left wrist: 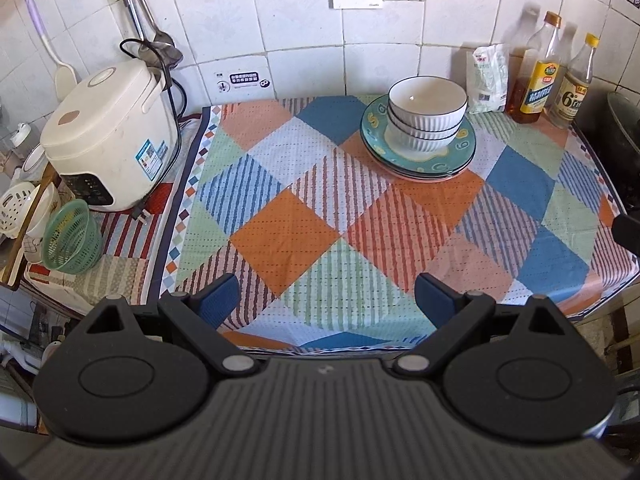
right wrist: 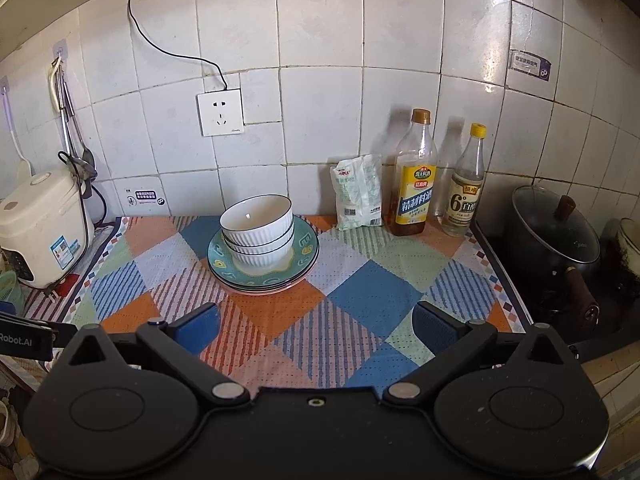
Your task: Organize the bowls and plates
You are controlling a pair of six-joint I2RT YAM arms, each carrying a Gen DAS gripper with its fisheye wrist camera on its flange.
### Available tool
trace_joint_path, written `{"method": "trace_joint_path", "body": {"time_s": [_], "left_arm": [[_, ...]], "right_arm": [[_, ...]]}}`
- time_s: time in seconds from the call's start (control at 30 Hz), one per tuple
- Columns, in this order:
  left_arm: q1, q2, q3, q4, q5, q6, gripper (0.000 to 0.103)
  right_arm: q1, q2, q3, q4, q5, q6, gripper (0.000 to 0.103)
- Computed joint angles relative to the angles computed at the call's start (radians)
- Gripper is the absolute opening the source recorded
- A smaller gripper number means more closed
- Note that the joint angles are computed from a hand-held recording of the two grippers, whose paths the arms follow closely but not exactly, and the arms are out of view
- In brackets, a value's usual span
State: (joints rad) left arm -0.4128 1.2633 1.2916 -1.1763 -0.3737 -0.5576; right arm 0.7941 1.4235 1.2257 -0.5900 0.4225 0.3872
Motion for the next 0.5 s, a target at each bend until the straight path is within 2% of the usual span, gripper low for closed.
{"method": "trace_joint_path", "body": {"time_s": [0.3, 0.5], "left_arm": [[0.000, -0.019, -0.025, 0.000, -0.008, 0.013, 0.095], [0.018, -0.025, -0.030, 0.005, -0.004, 0.016, 0.100]], "right_arm": [[0.006, 0.003, -0.011, 0.005, -0.001, 0.018, 0.103], [0.006, 0.009, -0.004, 0.005, -0.003, 0.012, 0.103]]}}
